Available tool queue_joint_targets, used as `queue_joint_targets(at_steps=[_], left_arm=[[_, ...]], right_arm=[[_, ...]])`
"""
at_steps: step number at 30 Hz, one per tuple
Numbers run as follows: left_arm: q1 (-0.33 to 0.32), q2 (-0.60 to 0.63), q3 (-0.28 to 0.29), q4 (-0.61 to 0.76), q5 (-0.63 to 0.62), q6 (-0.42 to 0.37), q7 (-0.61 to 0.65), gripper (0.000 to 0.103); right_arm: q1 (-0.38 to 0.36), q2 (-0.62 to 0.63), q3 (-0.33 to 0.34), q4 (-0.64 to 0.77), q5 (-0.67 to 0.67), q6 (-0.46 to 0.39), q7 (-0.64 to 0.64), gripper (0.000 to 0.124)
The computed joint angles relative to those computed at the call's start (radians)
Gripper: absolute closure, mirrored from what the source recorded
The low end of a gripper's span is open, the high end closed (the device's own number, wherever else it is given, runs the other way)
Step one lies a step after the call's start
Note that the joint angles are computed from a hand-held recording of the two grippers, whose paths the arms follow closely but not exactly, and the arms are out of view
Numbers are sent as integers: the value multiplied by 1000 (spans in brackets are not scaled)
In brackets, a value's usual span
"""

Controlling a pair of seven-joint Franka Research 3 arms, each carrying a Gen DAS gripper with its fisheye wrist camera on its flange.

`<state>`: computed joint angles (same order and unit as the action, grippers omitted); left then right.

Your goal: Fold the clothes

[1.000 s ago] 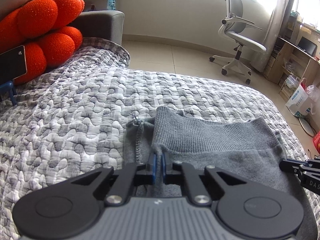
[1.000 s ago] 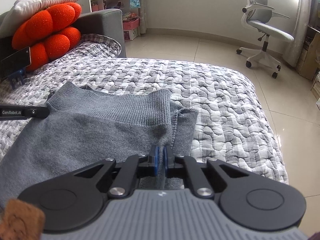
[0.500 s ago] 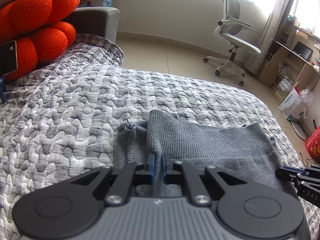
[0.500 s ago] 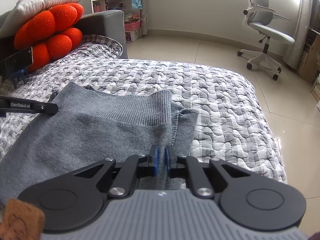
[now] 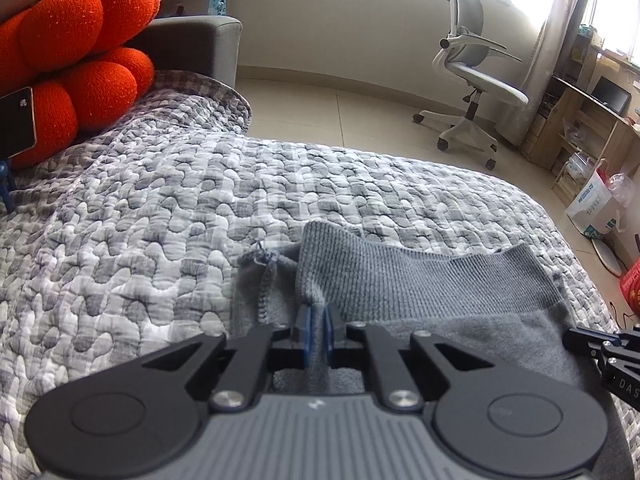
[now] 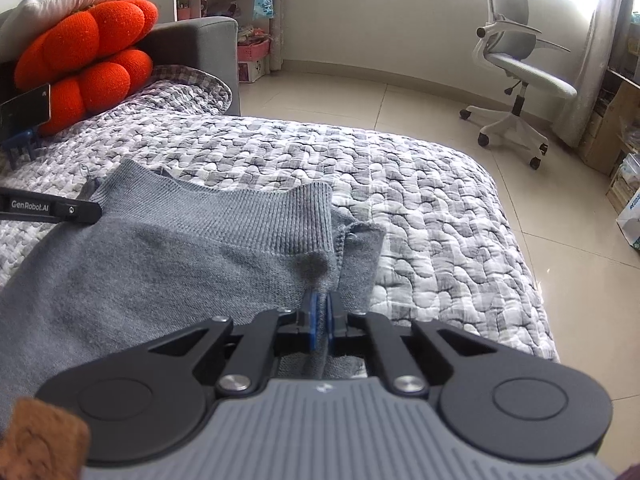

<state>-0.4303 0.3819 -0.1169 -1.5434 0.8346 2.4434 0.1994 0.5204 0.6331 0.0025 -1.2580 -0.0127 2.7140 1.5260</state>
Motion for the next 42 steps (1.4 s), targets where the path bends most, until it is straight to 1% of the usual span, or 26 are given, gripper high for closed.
queue_joint_targets(at_steps=[2,4,8,9,11,13,16,19,20,23,27,29,31,33,36,39,42], left_arm=[[0,-12,1,-9,0,-2,-12,93],[0,-29,3,-25,6,-5,-40,89],[1,-67,-6,-46,15,-48,-71,84],[4,-79,-12,-59,15,-48,-75,83],[10,-104,-25,-87,13,-41,-81,81],[16,-129,-37,-114,10,-34,-86,80],[22,-162,-59,-160,24,19,-57,80],[34,-172,-77,-199,2,107,-25,80],[34,-163,-82,-194,-10,112,-5,80],[26,-127,-90,-164,-49,108,63,80],[10,-85,-89,-129,-104,96,135,80],[-6,-78,-77,-118,-94,81,143,80],[-20,-81,-67,-117,-70,83,135,80],[-22,-88,-63,-129,-55,119,121,79],[-28,-69,-65,-111,-57,123,134,79],[-35,-47,-62,-89,-71,103,151,78],[-39,-42,-55,-83,-80,100,140,78]], right_arm=[[-10,-11,13,-13,11,6,-17,116],[-12,-27,16,-35,18,23,-23,109],[-22,-63,27,-85,37,72,-41,108],[-27,-72,34,-94,46,81,-49,108],[-53,-85,71,-109,87,90,-89,108],[-91,-97,127,-120,153,78,-156,108],[-158,-111,225,-133,288,17,-301,108],[-179,-127,266,-157,385,-30,-419,108],[-180,-131,273,-162,411,-44,-451,108],[-155,-127,258,-156,445,-65,-507,108],[-113,-106,211,-126,437,-110,-493,108],[-102,-97,194,-116,426,-124,-478,107],[-106,-97,196,-114,440,-126,-475,107],[-117,-106,208,-128,467,-109,-489,105],[-126,-112,224,-138,504,-98,-518,104],[-100,-96,199,-119,470,-114,-496,104],[-93,-87,196,-118,456,-96,-497,104]])
